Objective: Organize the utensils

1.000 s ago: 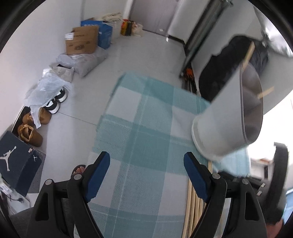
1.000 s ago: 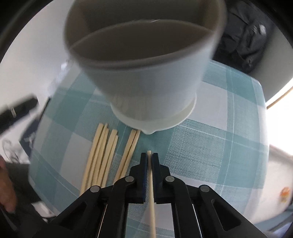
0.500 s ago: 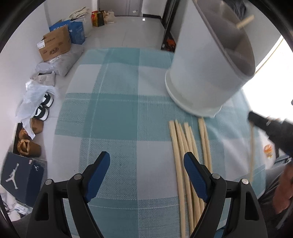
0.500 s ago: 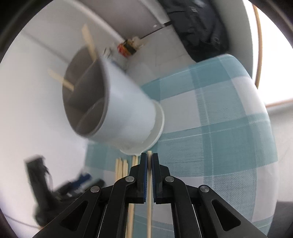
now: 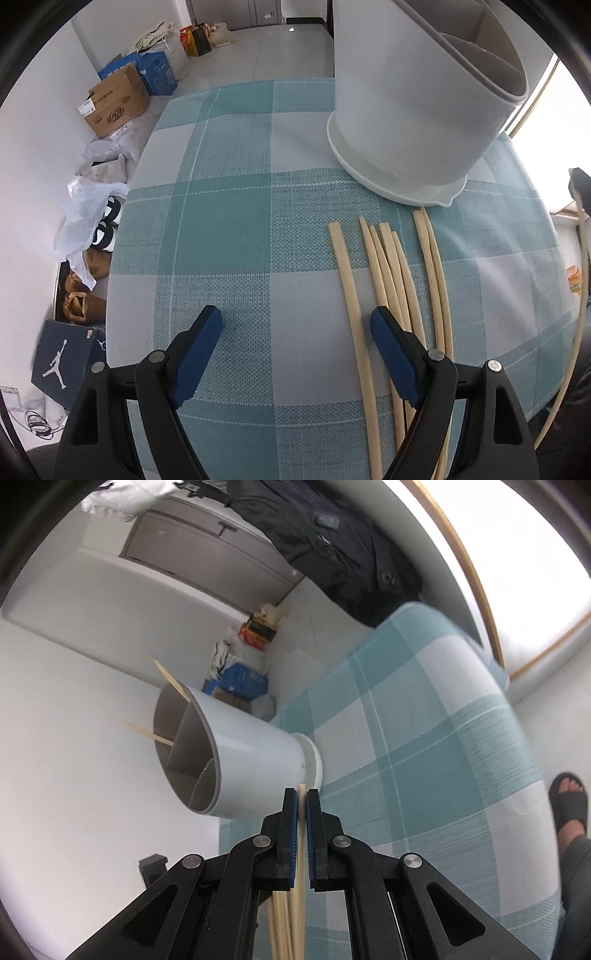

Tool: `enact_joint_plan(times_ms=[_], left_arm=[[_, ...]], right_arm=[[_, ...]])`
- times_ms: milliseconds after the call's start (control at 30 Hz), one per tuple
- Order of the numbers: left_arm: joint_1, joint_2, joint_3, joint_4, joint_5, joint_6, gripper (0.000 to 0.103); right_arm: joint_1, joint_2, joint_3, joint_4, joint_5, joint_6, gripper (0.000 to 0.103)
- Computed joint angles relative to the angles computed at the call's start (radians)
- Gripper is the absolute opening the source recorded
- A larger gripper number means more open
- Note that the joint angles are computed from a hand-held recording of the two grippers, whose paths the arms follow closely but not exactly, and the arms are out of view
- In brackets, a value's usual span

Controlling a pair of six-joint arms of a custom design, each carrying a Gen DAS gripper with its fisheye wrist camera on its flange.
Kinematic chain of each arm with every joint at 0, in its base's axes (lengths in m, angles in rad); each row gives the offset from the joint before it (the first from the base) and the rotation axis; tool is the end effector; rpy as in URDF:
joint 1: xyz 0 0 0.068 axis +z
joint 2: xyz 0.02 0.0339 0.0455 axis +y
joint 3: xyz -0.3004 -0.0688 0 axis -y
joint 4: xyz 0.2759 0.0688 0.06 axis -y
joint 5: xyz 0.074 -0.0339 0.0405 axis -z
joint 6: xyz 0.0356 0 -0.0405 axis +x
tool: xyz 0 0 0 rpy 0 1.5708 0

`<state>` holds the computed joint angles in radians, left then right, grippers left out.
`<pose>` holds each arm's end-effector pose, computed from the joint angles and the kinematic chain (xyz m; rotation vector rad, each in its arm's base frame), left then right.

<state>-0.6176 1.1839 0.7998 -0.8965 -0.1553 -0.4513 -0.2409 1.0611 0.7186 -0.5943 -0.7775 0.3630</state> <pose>0.1794 -0.1207 0.2393 0.2018 2.8065 -0.0210 0.2121 -0.0264 0.2595 0.4015 2.3619 1.0183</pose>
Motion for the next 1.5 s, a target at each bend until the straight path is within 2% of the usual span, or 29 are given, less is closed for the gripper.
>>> enact_joint_plan(times_ms=[67, 133, 333, 367, 400, 467, 567, 767, 867, 1167, 1267, 1500], left_arm=[[0.022, 0.014, 0.007, 0.005, 0.013, 0.002, 0.079], [0.045, 0.034, 0.018, 0.014, 0.02, 0.013, 0.077], [0.032, 0.069, 0.044, 0.046, 0.022, 0.045, 0.038], [0.032, 0.074, 0.047, 0.051, 0.037, 0.06, 0.027], [0.02, 0.071, 0.051, 0.042, 0.04, 0.058, 0.021], [0.022, 0.083, 0.059, 0.04, 0.049, 0.062, 0.017], [0.042, 0.094, 0.064, 0.05, 0.07, 0.061, 0.004], [0.068, 0.07, 0.052, 0.089, 0.105, 0.018, 0.002], [0.07, 0.001, 0.043, 0.106, 0.115, -0.013, 0.002], [-0.007, -0.181, 0.052, 0.124, 0.012, -0.111, 0.002], [-0.037, -0.21, 0.057, 0.121, -0.023, -0.116, 0.002], [0.014, -0.276, 0.047, 0.135, 0.015, -0.051, 0.002]], right_arm=[[0.001, -0.013, -0.019, 0.035, -0.006, 0.015, 0.004], [-0.027, -0.044, -0.006, -0.023, -0.029, -0.018, 0.004], [-0.062, -0.054, -0.002, -0.035, -0.065, -0.044, 0.004], [-0.069, -0.054, 0.002, -0.037, -0.069, -0.055, 0.004], [-0.074, -0.056, 0.002, -0.031, -0.069, -0.058, 0.004], [-0.083, -0.061, 0.005, -0.031, -0.071, -0.068, 0.004], [-0.082, -0.064, 0.007, -0.025, -0.074, -0.073, 0.004], [-0.051, -0.099, 0.0, 0.002, -0.038, -0.066, 0.004], [-0.041, -0.129, -0.006, 0.019, -0.019, -0.066, 0.004], [0.009, -0.223, -0.032, 0.075, 0.026, -0.041, 0.004], [0.041, -0.267, -0.041, 0.1, 0.055, -0.033, 0.004], [0.192, -0.364, -0.049, 0.148, 0.209, -0.032, 0.004]])
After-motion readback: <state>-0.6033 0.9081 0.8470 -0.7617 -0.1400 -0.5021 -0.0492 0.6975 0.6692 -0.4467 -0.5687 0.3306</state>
